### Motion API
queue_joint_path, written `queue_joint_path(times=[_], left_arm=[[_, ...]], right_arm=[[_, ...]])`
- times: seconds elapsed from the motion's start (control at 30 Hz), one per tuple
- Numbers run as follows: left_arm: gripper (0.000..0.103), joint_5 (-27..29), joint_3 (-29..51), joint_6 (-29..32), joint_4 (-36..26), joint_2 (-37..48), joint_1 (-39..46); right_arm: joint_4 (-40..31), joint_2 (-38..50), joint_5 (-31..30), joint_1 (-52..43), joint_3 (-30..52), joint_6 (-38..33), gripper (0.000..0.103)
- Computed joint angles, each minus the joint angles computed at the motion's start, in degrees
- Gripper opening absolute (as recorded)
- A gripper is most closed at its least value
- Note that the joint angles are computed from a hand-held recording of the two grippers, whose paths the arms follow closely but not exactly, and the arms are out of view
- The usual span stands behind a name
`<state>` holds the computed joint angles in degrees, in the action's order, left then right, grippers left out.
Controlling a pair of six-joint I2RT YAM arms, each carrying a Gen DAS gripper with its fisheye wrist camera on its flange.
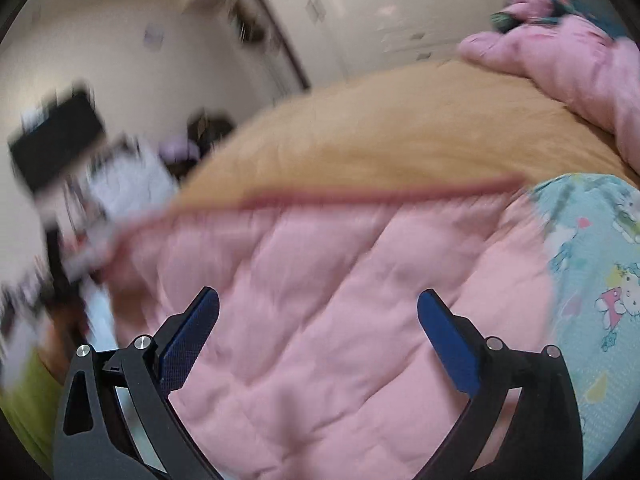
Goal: Fold large clothes
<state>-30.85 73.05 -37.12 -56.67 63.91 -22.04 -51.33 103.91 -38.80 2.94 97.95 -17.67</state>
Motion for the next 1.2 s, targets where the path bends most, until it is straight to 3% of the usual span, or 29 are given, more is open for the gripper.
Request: queue_joint_path(times=[0.03, 0.07, 0.17, 0.2, 0.3, 0.4, 0.53, 0.6, 0.7, 0.8, 0.87, 0.93, 1.03, 1.07, 1.1, 1.13, 1.17, 1.2], left_arm=[[0.057, -0.3, 0.2, -0.1, 0.2, -0.3, -0.5], [0.071, -0.6, 0.4, 0.0, 0.7, -0.7, -1.2], [0.078, -2.8, 2.3, -0.3, -0.1, -0.7, -3.7], [0.088, -5.8, 3.4, -0.8, -1.1, -0.5, -5.5], [0.093, -13.8, 4.9, -0.8, -2.5, -1.2, -9.9], [0.093, -15.8, 5.4, -1.5, -4.7, -1.1, -10.1], [0.093, -10.4, -1.4, -2.4, -4.3, -3.4, -4.8], [0.093, -6.6, -6.3, -2.0, -3.1, -4.4, -1.5], [0.093, 0.3, -13.1, -0.6, 1.0, -6.7, 3.0], [0.093, 4.2, -17.2, -0.2, 4.0, -7.9, 4.5], [0.093, 3.8, -17.1, -0.3, 4.2, -6.4, 4.0], [0.093, 3.0, -15.6, 0.2, 3.5, -3.9, 3.4], [0.087, 3.9, -15.0, 1.8, 5.1, -2.4, 3.3], [0.081, 3.5, -14.7, 1.8, 5.2, -1.8, 3.0], [0.060, 2.8, -14.5, 1.6, 5.2, -1.3, 2.4], [0.049, 1.4, -14.2, 0.7, 4.8, -0.6, 1.5], [0.030, -0.1, -13.7, -0.4, 3.7, 0.0, 0.8], [0.021, -1.6, -13.2, -1.6, 2.4, 0.2, 0.0]], right_arm=[[0.3, -0.1, 1.4, 1.1, -1.1, -0.2, 0.099], [2.1, -0.4, 4.0, 2.5, -3.1, 0.1, 0.099], [7.0, -1.1, 9.1, 4.9, -7.0, 1.2, 0.099], [7.5, -0.9, 9.3, 5.0, -7.2, 1.6, 0.099], [7.4, -0.4, 8.5, 4.7, -6.7, 2.0, 0.099], [6.3, -0.5, 5.1, 2.9, -6.1, 1.4, 0.098], [8.3, -2.7, -0.4, -2.7, -6.5, 2.0, 0.099], [10.9, -2.8, 1.8, -5.8, -6.1, 3.5, 0.099], [12.7, -0.9, 9.6, -8.8, -4.3, 5.4, 0.099], [10.6, 3.5, 12.0, -10.7, -0.4, 4.3, 0.098], [8.4, 5.7, 10.3, -11.1, 1.3, 2.8, 0.088], [5.2, 8.3, 8.0, -11.0, 4.0, 2.0, 0.062], [6.7, 9.1, 7.4, -10.6, 3.1, 2.4, 0.054], [8.5, 8.1, 7.8, -9.7, 0.8, 3.1, 0.051], [9.3, 7.9, 7.6, -9.4, 0.4, 3.2, 0.040], [10.5, 7.5, 7.7, -9.1, -0.5, 2.6, 0.030], [12.2, 6.5, 8.3, -8.8, -1.8, 1.9, 0.026], [13.7, 5.2, 8.9, -8.2, -3.0, 2.1, 0.021]])
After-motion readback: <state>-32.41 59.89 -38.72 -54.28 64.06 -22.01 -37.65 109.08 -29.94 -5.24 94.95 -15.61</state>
